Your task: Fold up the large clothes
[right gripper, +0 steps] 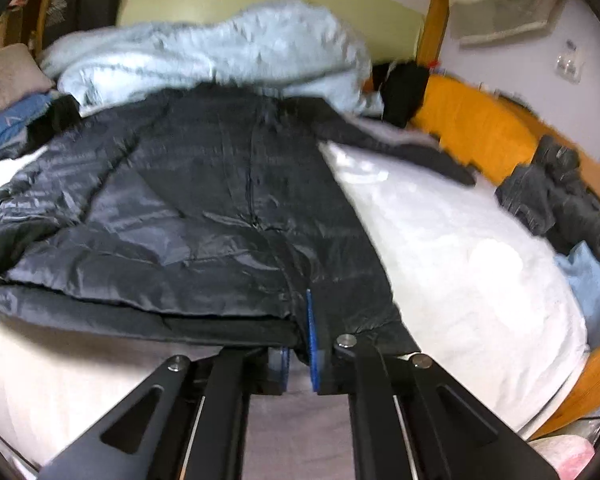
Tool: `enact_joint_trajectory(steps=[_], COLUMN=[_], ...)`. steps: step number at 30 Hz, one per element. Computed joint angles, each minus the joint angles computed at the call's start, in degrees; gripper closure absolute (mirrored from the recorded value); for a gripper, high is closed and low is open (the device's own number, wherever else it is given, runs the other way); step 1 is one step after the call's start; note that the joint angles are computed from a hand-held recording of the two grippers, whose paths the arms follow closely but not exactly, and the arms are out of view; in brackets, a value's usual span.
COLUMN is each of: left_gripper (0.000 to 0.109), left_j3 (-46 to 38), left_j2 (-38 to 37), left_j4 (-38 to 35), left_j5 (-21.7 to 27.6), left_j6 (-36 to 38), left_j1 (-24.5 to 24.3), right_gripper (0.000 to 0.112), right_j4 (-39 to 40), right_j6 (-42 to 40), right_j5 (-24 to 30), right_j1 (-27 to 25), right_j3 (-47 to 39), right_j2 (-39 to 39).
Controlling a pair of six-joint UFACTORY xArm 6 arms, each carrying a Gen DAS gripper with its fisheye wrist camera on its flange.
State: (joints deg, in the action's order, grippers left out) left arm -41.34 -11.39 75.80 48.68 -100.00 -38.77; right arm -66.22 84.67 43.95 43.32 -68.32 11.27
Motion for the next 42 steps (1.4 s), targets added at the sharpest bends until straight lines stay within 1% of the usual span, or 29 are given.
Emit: enact_joint_trajectory(steps=[2, 5, 9, 11, 12, 13, 14, 16, 17, 18, 19, 21, 23, 24, 27, 29, 30, 32, 33, 34, 35, 36, 37, 38, 40, 42], left_gripper=[0.104, 0.104, 0.104, 0.104, 0.104, 0.104, 0.104, 0.104, 0.104, 0.104, 0.104, 0.104, 0.104, 0.104, 0.103, 0.101, 0.101, 0.098, 0.096, 0.088, 0.07, 0.056, 0.025, 0.012, 0.01, 0.008], left_j3=[0.8, 4.1, 7.2, 7.2, 6.7, 5.8, 4.7, 1.7, -0.2, -2.2, -4.6, -8.9, -12.8, -14.2, -17.8, -18.5, -19.0, -19.3, -19.2, -19.1, -19.1, -18.9, -18.5, -17.8, -15.4, -12.8], left_j2=[-2.4, -8.0, -13.6, -14.7, -14.6, -14.3, -13.6, -10.8, -8.9, -6.7, -4.0, 1.3, 6.7, 9.1, 15.5, 18.1, 19.2, 20.2, 20.3, 20.3, 20.3, 20.0, 19.3, 18.4, 15.4, 12.3], left_j4=[1.7, 2.3, 0.6, -1.4, -2.6, -4.4, -6.7, -11.2, -13.0, -13.9, -14.8, -17.6, -20.9, -21.6, -21.0, -22.8, -24.2, -24.4, -23.3, -21.8, -20.6, -19.4, -17.6, -15.6, -12.7, -12.2], left_j5=[4.6, 6.9, 5.8, 6.4, 5.7, 4.1, 2.6, 1.3, -0.2, -0.7, -0.7, -2.0, -4.1, -4.4, -5.3, -8.3, -9.7, -10.9, -11.0, -10.8, -10.3, -9.6, -8.4, -8.2, -11.2, -15.3], left_j6=[-0.2, -1.4, -1.7, -0.3, 0.5, 2.2, 4.0, 7.8, 10.3, 11.9, 14.2, 19.0, 23.7, 24.8, 25.8, 26.9, 28.1, 28.7, 27.9, 27.1, 26.4, 25.5, 23.3, 20.7, 16.8, 15.5], left_j1=[-2.9, -5.5, -5.0, -5.2, -4.8, -3.4, -1.9, 0.2, 2.1, 3.2, 4.6, 7.7, 10.6, 11.3, 12.8, 14.3, 15.0, 15.5, 15.4, 15.1, 14.6, 14.2, 13.6, 13.4, 14.1, 15.0], right_gripper=[0.107, 0.107, 0.107, 0.107, 0.107, 0.107, 0.107, 0.107, 0.107, 0.107, 0.107, 0.107, 0.106, 0.106, 0.106, 0.106, 0.106, 0.104, 0.104, 0.103, 0.091, 0.076, 0.041, 0.026, 0.026, 0.022], right_j4=[-3.0, -7.1, -10.1, -11.0, -11.1, -10.5, -9.0, -5.2, -4.6, -3.1, -1.4, 5.0, 8.8, 12.0, 18.0, 18.3, 20.0, 23.9, 25.2, 24.6, 22.8, 21.3, 17.6, 13.4, 7.5, 7.3], right_j6=[2.3, 6.7, 9.7, 8.9, 7.2, 5.2, 2.1, -4.4, -5.3, -7.4, -9.3, -16.1, -20.0, -23.6, -28.6, -27.8, -28.5, -30.9, -32.3, -32.4, -31.6, -30.6, -27.2, -22.9, -17.1, -17.4], right_j5=[-0.7, -1.3, -2.7, -2.8, -2.4, -2.1, -1.4, -1.0, -1.9, -3.5, -4.1, -6.3, -7.5, -8.2, -10.9, -13.0, -14.2, -15.0, -15.5, -15.5, -15.6, -15.5, -15.1, -14.2, -13.1, -13.7], right_j1=[0.6, 1.4, 2.6, 3.3, 4.0, 4.2, 4.4, 3.0, 2.1, 0.4, -0.4, -3.6, -5.3, -6.5, -8.8, -9.5, -10.1, -10.3, -10.4, -10.3, -10.2, -10.2, -10.0, -9.7, -9.4, -9.5], right_j3=[1.4, 5.3, 9.8, 10.4, 10.0, 9.6, 8.3, 3.4, 1.9, -0.8, -2.2, -8.2, -12.3, -15.4, -21.2, -21.8, -22.5, -23.5, -24.0, -24.2, -24.1, -23.8, -23.2, -22.8, -21.7, -20.8], right_j2=[-1.8, -6.4, -12.0, -12.9, -12.9, -12.7, -11.8, -8.2, -7.0, -4.8, -3.5, 2.1, 6.4, 9.5, 16.3, 18.2, 19.5, 20.9, 21.5, 21.6, 21.5, 21.2, 20.4, 19.7, 18.2, 16.9])
